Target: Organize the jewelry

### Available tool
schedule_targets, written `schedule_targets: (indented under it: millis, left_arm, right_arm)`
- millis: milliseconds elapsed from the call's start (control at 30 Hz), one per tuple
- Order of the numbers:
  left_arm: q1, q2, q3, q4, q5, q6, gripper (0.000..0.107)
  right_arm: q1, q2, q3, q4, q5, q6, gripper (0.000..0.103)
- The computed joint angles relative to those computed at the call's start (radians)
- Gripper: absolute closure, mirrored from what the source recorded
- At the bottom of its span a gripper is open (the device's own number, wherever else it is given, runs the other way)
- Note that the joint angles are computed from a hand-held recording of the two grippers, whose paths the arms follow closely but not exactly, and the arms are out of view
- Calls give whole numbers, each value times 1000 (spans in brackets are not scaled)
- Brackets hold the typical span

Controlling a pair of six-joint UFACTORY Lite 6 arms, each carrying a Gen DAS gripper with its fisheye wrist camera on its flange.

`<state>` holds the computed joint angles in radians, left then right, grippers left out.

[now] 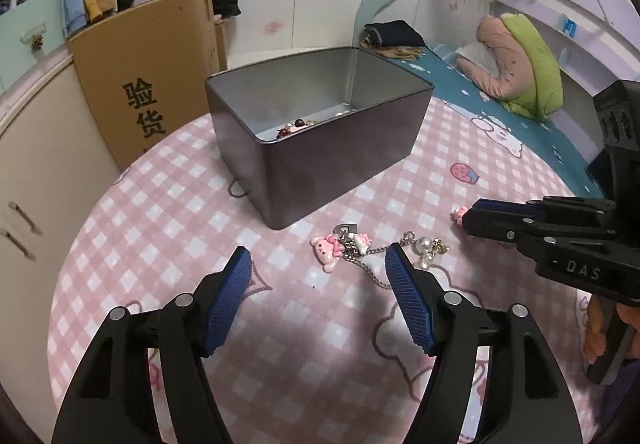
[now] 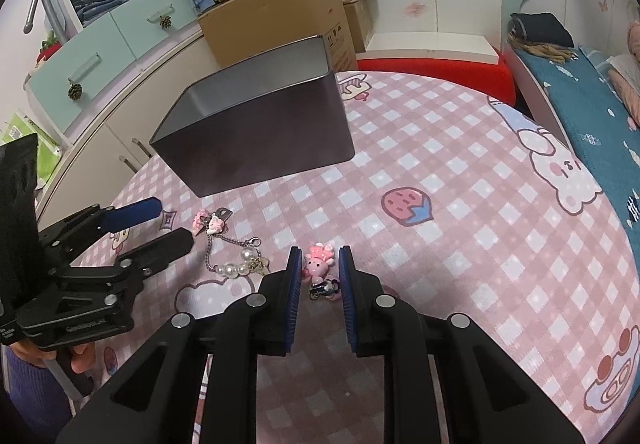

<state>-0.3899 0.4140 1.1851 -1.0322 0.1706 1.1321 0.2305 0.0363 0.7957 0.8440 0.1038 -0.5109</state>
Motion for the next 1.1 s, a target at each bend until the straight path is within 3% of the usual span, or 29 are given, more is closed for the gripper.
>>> schedule_targets:
  millis: [67,167,233,467,600,800,967,1033,1100]
  left_arm:
    - [-7,27,29,114,4,-106,40]
    - [-21,64,69,233,4,-222,58]
    - [-29,78,89,332,4,-317,61]
    - [-16,112,143,410,27,-361,92]
    - [3,121,155,296,56,-251,99]
    - [18,109,142,225,74,-195,101]
    - [50,42,81,15,147,-45,98]
    - [38,7,51,18,156,-61,98]
    - [9,-28,17,-3,161,-11,90]
  right_arm:
    - [0,3,3,11,1,-10,85]
    - [-3,-1,-1,29,0,-25,85]
    - [-8,-2,-4,58,1,-56,85]
    - [-25,-6,-15,139,14,-143,84]
    - [-26,-8,-19,141,14,-146,84]
    - [-26,-7,-16,134,15,-142,84]
    - [-25,-9,-19,145,17,-151,84]
    - [-22,-7,-17,140,17,-144,84]
    - [-13,-13,-22,141,11,-136,84]
